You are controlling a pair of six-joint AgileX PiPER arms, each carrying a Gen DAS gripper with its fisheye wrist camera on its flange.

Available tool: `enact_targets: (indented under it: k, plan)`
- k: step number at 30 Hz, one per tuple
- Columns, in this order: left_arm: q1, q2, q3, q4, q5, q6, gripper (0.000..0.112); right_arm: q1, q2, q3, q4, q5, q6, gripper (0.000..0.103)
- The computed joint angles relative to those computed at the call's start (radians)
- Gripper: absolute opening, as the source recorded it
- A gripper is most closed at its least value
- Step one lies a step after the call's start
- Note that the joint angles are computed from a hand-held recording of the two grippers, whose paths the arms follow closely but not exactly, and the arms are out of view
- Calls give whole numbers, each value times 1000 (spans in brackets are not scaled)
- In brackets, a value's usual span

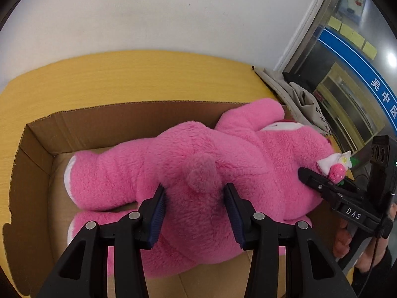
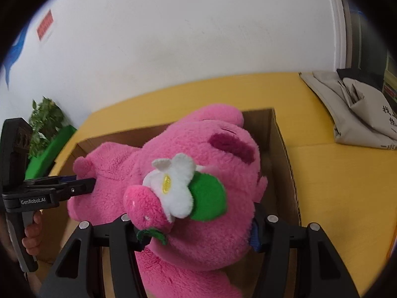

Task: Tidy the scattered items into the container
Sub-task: 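Lift the pink bear with both tools and carry it over the box, then lower the pink bear into the box and open both tools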

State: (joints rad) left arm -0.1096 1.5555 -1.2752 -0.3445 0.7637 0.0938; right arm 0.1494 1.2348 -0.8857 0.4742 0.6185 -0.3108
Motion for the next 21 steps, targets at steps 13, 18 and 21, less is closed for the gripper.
enact_targets:
  k: [13, 18, 21]
  plan:
    - [-12, 1, -20, 84, 10, -59, 61, -59, 39, -13, 13, 55, 65, 83]
    - [37, -150, 31, 71, 36, -56, 61, -81, -114, 9, -17, 93, 35, 88]
    - [146, -362, 97, -32, 99, 50, 64, -106, -266, -3, -8, 204, -12, 89]
